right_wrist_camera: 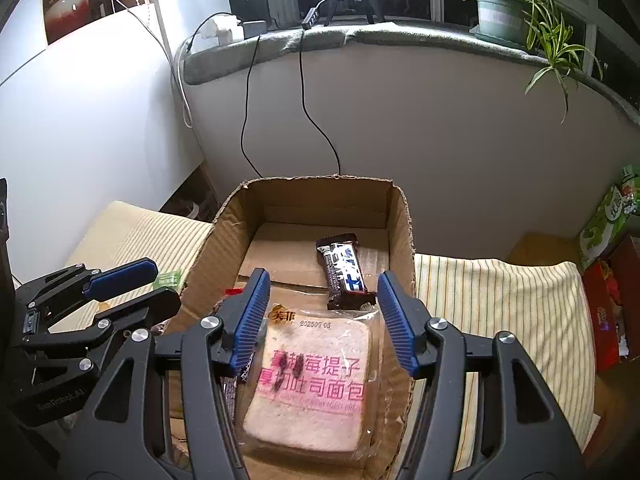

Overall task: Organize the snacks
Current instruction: 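Carry the chocolate bag and Snickers bar into the box and release both, then withdraw both open grippers from the box toward the remaining snacks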

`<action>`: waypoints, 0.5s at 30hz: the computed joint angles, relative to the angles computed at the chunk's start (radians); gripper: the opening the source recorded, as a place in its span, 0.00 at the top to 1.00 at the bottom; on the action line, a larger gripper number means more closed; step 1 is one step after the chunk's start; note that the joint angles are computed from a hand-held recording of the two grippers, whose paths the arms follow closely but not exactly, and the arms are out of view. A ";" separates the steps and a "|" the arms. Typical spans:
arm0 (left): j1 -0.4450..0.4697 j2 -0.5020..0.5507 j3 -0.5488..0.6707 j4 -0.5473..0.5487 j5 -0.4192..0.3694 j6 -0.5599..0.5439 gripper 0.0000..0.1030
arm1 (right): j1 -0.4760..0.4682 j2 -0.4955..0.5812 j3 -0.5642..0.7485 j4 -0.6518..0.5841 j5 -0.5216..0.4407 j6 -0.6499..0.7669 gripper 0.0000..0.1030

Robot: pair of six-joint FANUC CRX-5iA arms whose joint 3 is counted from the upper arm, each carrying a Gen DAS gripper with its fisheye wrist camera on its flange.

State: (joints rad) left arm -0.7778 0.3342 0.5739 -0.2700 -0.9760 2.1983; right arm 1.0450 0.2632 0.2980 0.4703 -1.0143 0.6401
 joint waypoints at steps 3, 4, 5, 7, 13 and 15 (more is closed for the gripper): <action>-0.008 -0.013 -0.008 -0.013 0.000 0.013 0.63 | 0.012 -0.006 -0.004 0.014 -0.007 -0.010 0.38; -0.011 -0.017 -0.010 -0.018 -0.001 0.017 0.63 | 0.017 -0.009 -0.006 0.019 -0.008 -0.014 0.38; -0.013 -0.021 -0.012 -0.022 -0.001 0.021 0.63 | 0.022 -0.012 -0.009 0.024 -0.009 -0.019 0.38; -0.019 -0.033 -0.022 -0.030 0.000 0.030 0.63 | 0.030 -0.019 -0.015 0.033 -0.009 -0.027 0.37; -0.034 -0.099 -0.087 -0.076 0.000 0.077 0.62 | 0.067 -0.051 -0.045 0.057 0.009 -0.062 0.34; -0.038 -0.130 -0.117 -0.096 -0.003 0.102 0.62 | 0.085 -0.064 -0.057 0.063 0.021 -0.069 0.34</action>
State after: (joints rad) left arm -0.8156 0.2042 0.4566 -0.3655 -0.9792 2.2999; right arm 1.1303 0.1995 0.2406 0.5332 -0.9934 0.5713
